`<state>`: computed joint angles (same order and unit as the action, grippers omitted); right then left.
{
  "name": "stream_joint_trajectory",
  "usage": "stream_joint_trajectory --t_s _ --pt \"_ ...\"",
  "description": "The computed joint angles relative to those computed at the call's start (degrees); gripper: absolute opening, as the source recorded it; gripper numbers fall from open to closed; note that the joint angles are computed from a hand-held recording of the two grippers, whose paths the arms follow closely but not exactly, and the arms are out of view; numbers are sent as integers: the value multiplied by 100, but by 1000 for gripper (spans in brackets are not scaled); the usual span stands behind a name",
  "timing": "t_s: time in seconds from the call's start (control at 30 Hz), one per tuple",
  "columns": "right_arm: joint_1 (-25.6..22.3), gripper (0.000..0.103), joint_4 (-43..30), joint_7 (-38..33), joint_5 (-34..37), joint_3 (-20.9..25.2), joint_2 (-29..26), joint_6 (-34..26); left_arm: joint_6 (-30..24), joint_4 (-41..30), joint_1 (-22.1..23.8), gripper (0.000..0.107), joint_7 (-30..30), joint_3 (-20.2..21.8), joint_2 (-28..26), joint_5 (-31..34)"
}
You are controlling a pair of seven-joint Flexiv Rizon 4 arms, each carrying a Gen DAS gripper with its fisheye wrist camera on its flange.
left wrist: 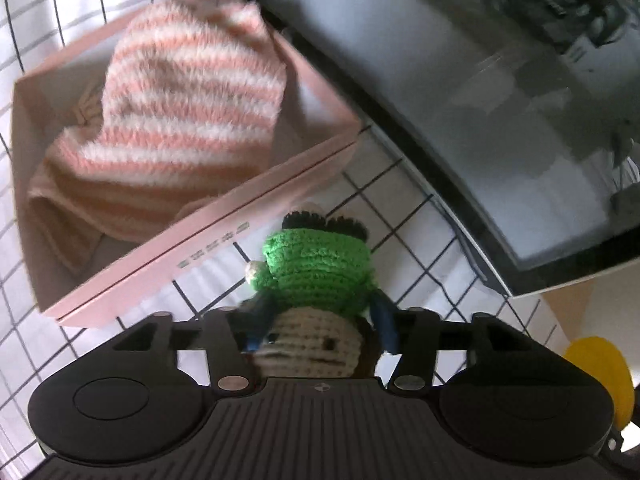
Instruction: Organize soft objects
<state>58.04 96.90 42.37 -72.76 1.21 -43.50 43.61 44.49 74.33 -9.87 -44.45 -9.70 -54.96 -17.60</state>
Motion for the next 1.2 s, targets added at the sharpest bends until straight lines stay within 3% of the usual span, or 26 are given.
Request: stream_joint_trajectory --t_s 0.1,0.3,0.53,0.7,0.83,1.03,1.2 --pt "-16 9 31 14 -86 -14 9 59 -260 -243 -18 64 -124 42 -150 2" --pt "-49 9 72 28 -162 -19 38 56 37 116 123 65 280 -134 -39 -72" --pt "-145 9 17 -296 -250 -20 65 78 891 1432 735 56 1215 -693 498 -748" --pt "-206 9 -102 -669 -318 -32 62 198 1070 2433 1326 51 2152 -1017 1169 -1449" --pt "-243 9 -303 -864 -383 -98 -44 397 976 2609 1548 7 2494 -1069 1490 -2215" --pt "-224 9 -573 -1008 -463 -243 -229 736 1183 2233 1503 10 2935 -1135 1557 -3277" --pt "-212 9 -622 -900 -394 -316 -317 827 856 1942 1258 15 2236 -708 1358 -3188"
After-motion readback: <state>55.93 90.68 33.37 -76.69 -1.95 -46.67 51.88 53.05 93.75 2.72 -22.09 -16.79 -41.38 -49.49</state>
